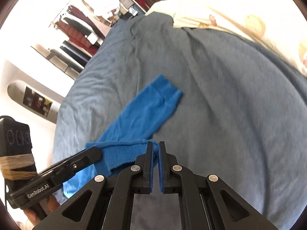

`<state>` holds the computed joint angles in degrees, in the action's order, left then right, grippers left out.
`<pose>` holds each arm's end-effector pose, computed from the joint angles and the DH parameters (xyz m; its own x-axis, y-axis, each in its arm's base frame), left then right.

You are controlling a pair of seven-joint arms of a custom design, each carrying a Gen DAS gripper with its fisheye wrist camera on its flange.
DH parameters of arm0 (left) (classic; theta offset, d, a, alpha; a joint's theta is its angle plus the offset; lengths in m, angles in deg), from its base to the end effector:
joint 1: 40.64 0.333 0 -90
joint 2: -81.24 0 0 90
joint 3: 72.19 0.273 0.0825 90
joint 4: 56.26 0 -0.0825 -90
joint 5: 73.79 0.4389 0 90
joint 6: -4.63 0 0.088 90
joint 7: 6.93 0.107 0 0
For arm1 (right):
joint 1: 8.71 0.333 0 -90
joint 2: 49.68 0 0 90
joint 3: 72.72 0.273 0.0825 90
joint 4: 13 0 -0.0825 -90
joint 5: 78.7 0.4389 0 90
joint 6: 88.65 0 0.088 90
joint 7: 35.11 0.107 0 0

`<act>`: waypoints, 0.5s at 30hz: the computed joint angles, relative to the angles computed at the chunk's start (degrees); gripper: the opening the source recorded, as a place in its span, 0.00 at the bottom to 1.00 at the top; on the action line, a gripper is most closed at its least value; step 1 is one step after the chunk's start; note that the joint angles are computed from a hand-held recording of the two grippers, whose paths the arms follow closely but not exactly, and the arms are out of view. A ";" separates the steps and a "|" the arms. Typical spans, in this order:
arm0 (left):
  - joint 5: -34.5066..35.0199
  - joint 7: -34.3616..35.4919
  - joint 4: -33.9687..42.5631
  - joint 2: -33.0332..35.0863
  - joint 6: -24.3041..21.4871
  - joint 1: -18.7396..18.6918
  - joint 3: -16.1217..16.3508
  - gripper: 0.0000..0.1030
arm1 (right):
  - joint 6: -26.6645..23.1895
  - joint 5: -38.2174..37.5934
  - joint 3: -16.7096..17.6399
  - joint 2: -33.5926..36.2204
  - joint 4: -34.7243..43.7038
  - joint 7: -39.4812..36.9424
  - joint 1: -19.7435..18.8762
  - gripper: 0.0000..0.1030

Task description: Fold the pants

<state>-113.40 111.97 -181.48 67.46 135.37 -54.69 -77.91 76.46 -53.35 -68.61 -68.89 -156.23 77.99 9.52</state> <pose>0.5349 -0.2099 0.4662 -0.5092 -0.7586 0.4066 -0.8335 0.3169 -0.4527 0.5011 0.1790 0.4135 -0.2029 -0.8184 -0.5377 -0.7843 0.4646 -0.4112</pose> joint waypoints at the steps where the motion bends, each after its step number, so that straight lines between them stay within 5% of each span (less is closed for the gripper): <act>1: 0.56 0.20 1.93 1.92 -0.12 0.02 -0.10 0.13 | 0.53 0.11 -0.33 0.89 0.78 -0.24 -0.12 0.06; 15: 10.69 -4.12 27.73 27.69 -6.21 5.56 -7.35 0.13 | 2.49 -8.25 0.03 12.42 10.18 5.24 -5.79 0.03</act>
<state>-102.71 107.85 -153.75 95.15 129.16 -49.13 -85.26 78.96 -61.59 -68.57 -56.47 -146.05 83.23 3.73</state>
